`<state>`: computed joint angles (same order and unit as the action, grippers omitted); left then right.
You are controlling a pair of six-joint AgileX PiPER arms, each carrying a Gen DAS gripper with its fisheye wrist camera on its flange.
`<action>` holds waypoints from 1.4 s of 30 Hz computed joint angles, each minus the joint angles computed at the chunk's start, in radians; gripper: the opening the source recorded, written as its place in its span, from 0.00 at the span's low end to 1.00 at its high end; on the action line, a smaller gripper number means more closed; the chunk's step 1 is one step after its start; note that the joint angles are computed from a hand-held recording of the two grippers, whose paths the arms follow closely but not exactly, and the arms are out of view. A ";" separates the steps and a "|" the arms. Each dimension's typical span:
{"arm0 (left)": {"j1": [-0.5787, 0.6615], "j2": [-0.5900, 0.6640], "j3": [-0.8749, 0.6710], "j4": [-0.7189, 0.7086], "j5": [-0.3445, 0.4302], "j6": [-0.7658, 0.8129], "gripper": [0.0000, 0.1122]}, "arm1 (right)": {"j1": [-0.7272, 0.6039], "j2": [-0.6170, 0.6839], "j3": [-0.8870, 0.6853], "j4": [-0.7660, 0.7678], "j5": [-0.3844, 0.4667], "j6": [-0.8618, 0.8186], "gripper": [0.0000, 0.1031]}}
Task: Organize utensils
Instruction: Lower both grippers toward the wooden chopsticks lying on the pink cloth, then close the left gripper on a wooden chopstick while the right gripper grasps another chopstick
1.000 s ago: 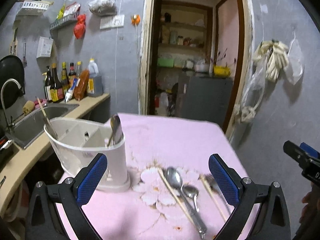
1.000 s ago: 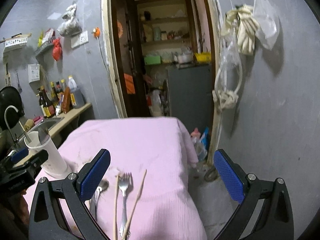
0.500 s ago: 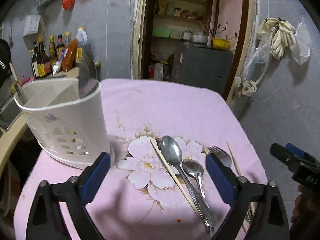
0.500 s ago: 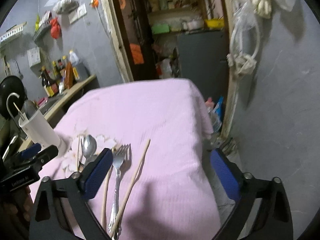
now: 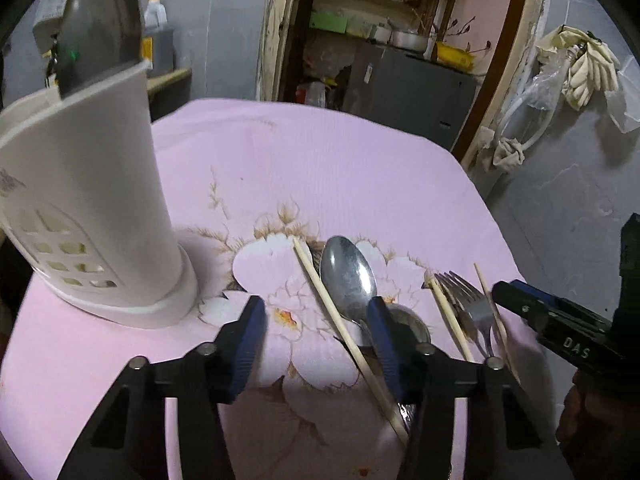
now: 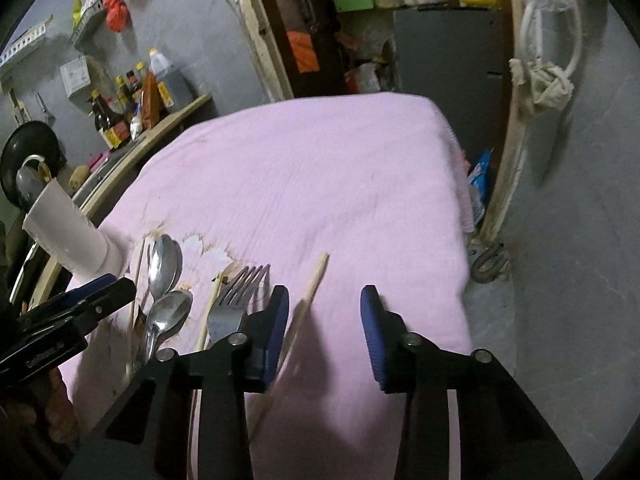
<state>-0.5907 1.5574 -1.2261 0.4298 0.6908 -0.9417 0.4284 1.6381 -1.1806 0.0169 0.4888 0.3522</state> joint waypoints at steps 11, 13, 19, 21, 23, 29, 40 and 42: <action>0.072 0.025 -0.027 -0.210 -0.021 0.192 0.24 | 0.050 0.070 -0.121 -0.139 0.127 0.105 0.20; 0.085 0.038 -0.043 -0.250 -0.005 0.222 0.19 | 0.040 0.075 -0.141 -0.107 0.154 0.097 0.14; 0.122 0.053 -0.069 -0.352 0.018 0.292 0.12 | -0.019 0.075 -0.150 0.088 0.176 -0.001 0.04; 0.148 0.039 -0.058 -0.445 0.004 0.356 0.10 | -0.034 0.048 -0.108 0.148 0.141 -0.023 0.04; 0.156 0.018 -0.047 -0.473 -0.003 0.375 0.09 | -0.033 0.013 -0.068 0.157 0.115 -0.009 0.04; 0.156 -0.067 -0.020 -0.474 -0.003 0.387 0.08 | -0.023 -0.101 0.024 0.163 0.052 0.034 0.04; 0.197 -0.228 -0.013 -0.467 0.050 0.460 0.05 | 0.132 -0.274 0.128 -0.005 -0.044 0.348 0.04; 0.221 -0.260 -0.022 -0.487 0.072 0.508 0.05 | 0.192 -0.276 0.111 -0.134 -0.043 0.492 0.04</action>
<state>-0.3697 1.2970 -1.2483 -0.0575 0.7626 -0.4334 0.6202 1.3623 -1.0697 -0.1170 0.4455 0.8444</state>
